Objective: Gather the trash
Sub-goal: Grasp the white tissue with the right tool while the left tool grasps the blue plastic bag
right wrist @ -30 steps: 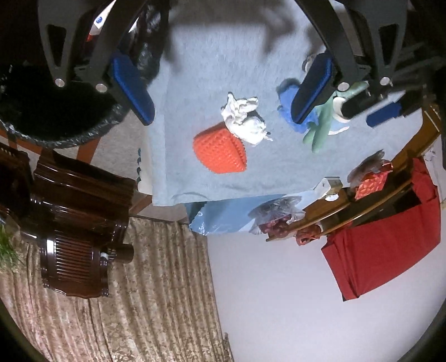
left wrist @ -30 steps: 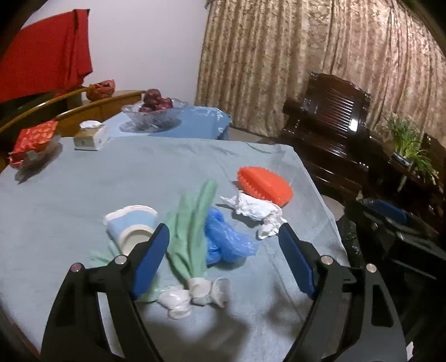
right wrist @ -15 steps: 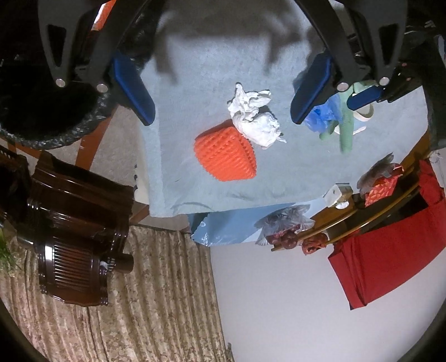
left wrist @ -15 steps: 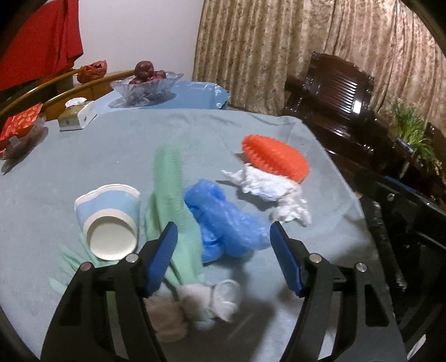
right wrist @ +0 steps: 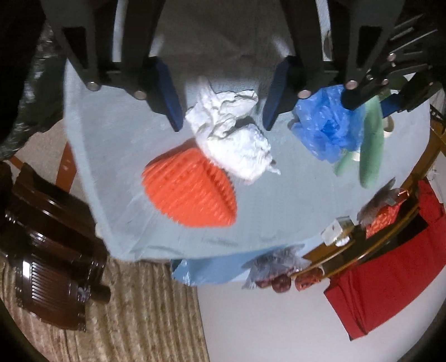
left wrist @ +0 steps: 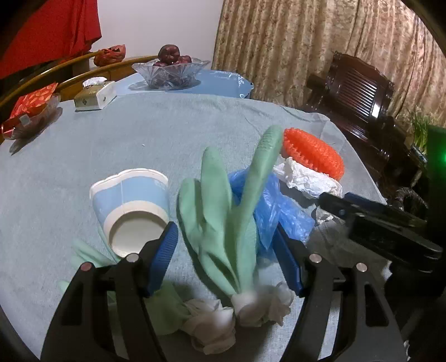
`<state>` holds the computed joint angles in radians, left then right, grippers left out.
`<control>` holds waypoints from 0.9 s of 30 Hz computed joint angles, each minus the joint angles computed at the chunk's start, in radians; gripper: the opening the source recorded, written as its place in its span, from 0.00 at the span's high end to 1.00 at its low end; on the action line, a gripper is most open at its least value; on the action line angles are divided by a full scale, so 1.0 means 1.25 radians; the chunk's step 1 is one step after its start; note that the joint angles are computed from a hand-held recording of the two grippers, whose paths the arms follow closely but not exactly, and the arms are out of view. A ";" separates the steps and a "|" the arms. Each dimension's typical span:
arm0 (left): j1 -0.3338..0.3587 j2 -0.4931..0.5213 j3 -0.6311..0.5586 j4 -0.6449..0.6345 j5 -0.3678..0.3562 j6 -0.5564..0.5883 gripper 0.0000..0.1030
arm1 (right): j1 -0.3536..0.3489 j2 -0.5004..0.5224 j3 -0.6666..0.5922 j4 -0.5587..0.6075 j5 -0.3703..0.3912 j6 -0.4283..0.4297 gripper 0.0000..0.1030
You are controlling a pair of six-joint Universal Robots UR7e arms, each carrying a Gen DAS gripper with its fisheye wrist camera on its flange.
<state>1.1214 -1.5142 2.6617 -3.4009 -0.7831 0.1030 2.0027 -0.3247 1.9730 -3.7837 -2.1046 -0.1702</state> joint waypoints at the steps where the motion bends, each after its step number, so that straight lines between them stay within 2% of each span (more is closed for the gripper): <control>1: 0.000 -0.001 0.001 -0.001 -0.001 0.000 0.35 | -0.002 0.000 -0.004 0.014 0.000 0.006 0.51; 3: 0.002 -0.001 0.000 -0.002 -0.005 -0.002 0.34 | -0.009 -0.006 -0.007 0.045 0.010 0.019 0.56; 6: -0.002 -0.003 0.004 -0.004 -0.001 -0.003 0.33 | -0.012 -0.009 -0.008 0.061 0.016 0.020 0.68; 8: -0.011 -0.013 0.009 0.003 0.008 -0.011 0.32 | -0.012 -0.010 -0.004 0.064 0.028 0.014 0.83; 10: -0.029 -0.026 0.019 0.003 0.021 -0.016 0.30 | -0.011 -0.012 0.002 0.055 0.036 0.009 0.87; 20: -0.145 -0.077 0.066 0.027 0.054 -0.050 0.33 | -0.001 -0.045 0.074 -0.037 0.034 0.016 0.88; 23: -0.163 -0.067 0.072 0.034 0.034 -0.061 0.38 | 0.002 -0.056 0.091 -0.058 0.025 0.027 0.88; 27: -0.156 -0.016 0.065 0.009 -0.006 -0.052 0.47 | -0.001 -0.066 0.106 -0.083 0.020 0.027 0.88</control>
<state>0.9261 -1.5340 2.7433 -3.3899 -0.7908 0.0378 2.0019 -0.4075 2.1056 -3.8876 -2.0790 -0.1368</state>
